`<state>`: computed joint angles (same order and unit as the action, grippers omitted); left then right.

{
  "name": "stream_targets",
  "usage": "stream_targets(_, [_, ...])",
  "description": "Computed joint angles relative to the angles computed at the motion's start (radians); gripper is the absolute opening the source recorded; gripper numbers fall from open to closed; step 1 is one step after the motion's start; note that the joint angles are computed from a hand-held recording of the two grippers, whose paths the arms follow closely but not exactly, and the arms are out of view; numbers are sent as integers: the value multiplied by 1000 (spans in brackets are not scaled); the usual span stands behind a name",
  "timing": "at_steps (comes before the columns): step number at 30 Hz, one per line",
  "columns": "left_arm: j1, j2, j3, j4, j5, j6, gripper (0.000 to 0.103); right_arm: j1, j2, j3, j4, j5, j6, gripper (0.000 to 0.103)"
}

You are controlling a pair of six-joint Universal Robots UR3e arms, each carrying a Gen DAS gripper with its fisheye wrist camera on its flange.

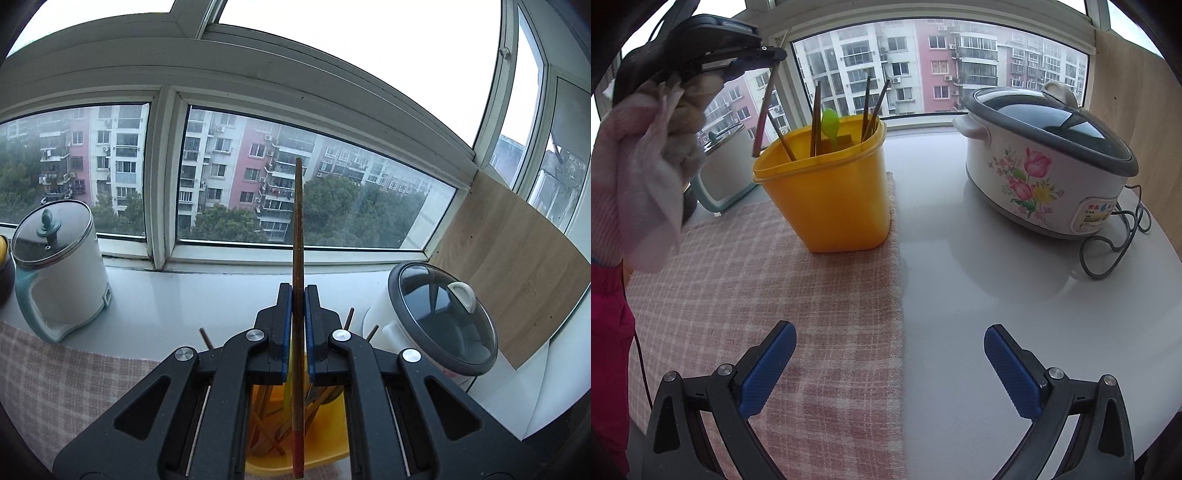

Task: Organize utensils
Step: 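Lift and carry the chopstick with the left tool over the yellow bin, then open the left tool to drop the chopstick into the yellow bin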

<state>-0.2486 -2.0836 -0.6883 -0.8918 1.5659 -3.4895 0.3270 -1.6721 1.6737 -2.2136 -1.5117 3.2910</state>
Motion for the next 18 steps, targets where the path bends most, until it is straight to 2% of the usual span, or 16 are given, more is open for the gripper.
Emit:
stream_targets(7, [-12,-73,76,-10,11,-20,4,-37,-13,26,-3,19,-12,103])
stream_targets(18, [-17,-73,60,-9,-13,-9,4,-51,-5,21,-2,24,-23,103])
